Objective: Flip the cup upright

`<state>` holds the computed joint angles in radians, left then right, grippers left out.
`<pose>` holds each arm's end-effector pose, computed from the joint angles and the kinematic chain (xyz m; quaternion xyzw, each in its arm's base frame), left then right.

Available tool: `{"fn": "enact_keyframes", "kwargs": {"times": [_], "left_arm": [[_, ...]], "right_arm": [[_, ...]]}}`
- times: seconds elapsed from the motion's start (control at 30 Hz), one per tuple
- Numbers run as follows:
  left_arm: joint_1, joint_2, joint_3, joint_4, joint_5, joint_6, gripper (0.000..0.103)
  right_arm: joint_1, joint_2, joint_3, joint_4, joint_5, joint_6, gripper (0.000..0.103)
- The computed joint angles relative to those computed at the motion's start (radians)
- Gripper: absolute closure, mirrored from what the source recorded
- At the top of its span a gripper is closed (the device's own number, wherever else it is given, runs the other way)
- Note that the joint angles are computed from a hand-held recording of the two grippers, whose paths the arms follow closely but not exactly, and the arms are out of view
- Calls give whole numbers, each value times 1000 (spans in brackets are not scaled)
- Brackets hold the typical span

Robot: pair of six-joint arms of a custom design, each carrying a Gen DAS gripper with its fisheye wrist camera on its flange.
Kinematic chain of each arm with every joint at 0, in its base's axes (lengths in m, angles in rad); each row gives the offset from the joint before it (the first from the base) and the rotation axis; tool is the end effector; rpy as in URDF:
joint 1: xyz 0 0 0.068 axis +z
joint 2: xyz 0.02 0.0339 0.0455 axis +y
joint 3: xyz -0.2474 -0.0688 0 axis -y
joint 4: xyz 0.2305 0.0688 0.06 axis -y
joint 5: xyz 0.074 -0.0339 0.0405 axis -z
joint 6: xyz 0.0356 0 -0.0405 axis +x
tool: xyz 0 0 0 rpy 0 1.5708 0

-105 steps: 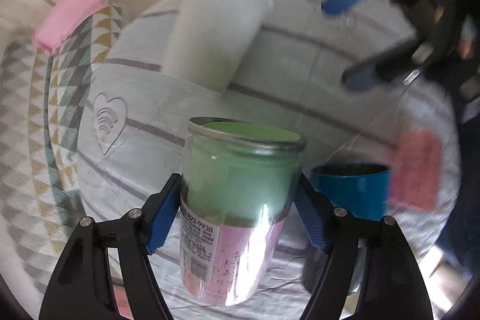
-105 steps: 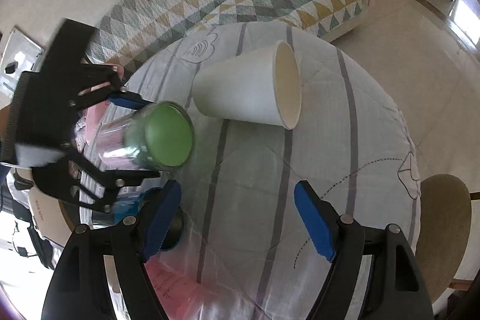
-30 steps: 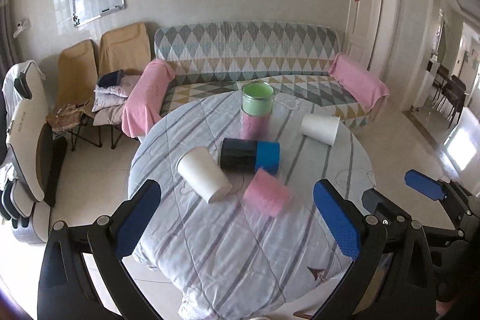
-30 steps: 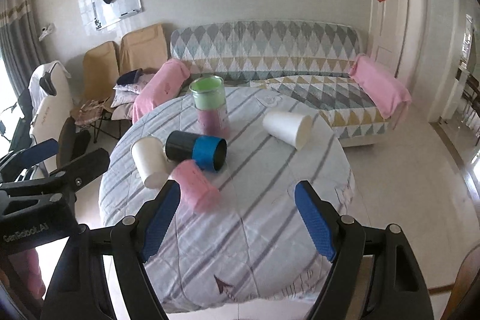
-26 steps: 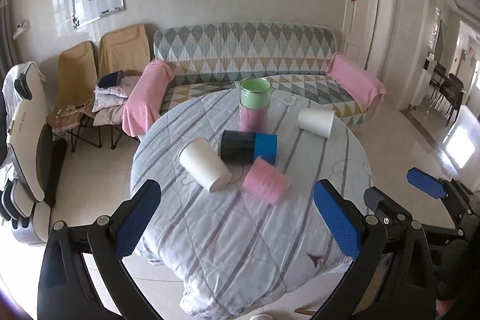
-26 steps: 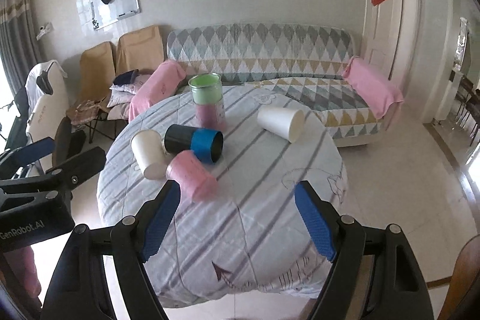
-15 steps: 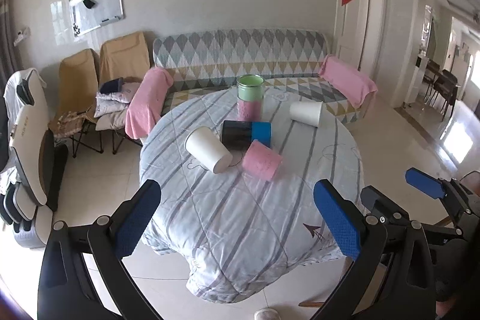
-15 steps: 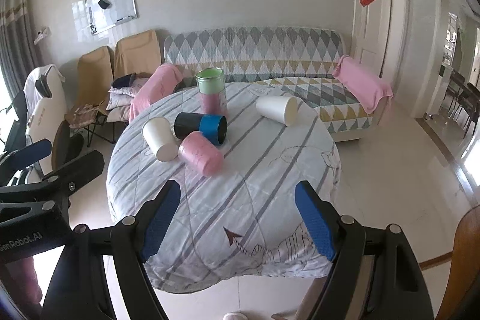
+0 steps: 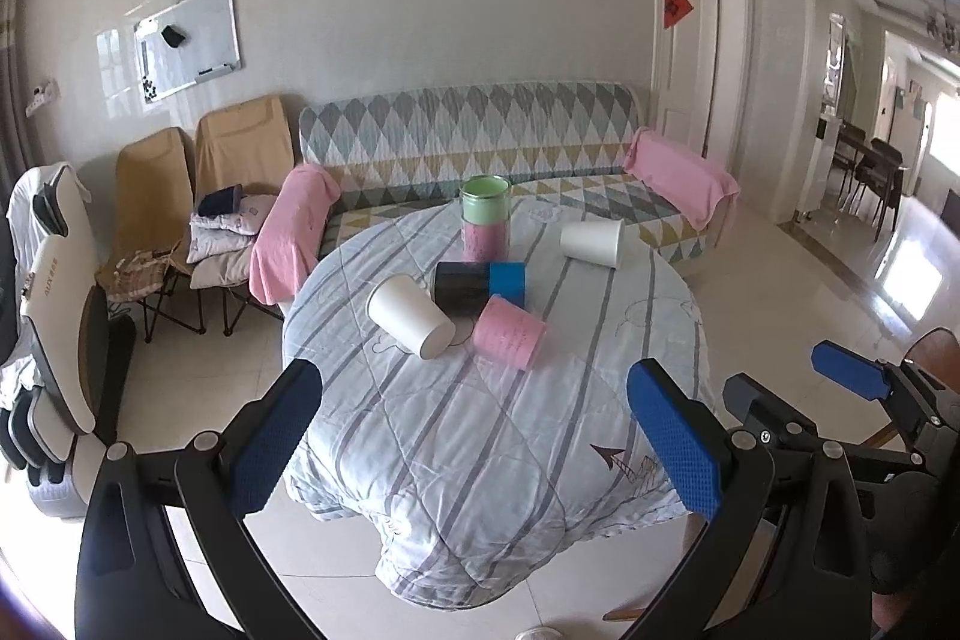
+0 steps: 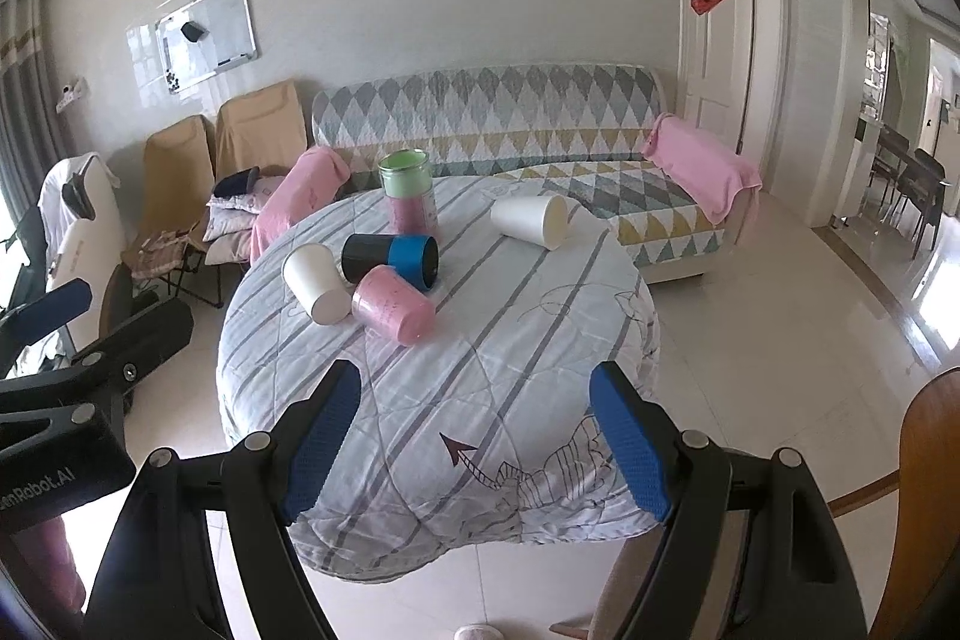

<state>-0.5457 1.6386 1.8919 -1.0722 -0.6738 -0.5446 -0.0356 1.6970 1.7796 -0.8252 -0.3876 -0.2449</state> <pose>0.2803 -0.1442 0.4018 -0.1209 0.8779 0.0832 0.4557 0.3550 0.0008 0.3654 -0.1709 0.8853 0.1194 0.4156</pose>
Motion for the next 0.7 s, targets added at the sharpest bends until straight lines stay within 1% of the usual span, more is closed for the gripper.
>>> {"fn": "enact_keyframes", "kwargs": {"times": [0.13,0.37,0.53,0.7], "left_arm": [[-2,-11,-18,10,-9,-5,0],[2,-18,-25,8,4,-12,0],[13,-12,-22,10,24,-18,0],[13,-8,-21,8,18,-20,0]], "right_arm": [[-1,-10,-17,10,3,5,23],[-4,-23,-37,20,-1,4,23],[-2,-21,-36,22,3,6,23],[1,-18,-28,13,5,7,23]]}}
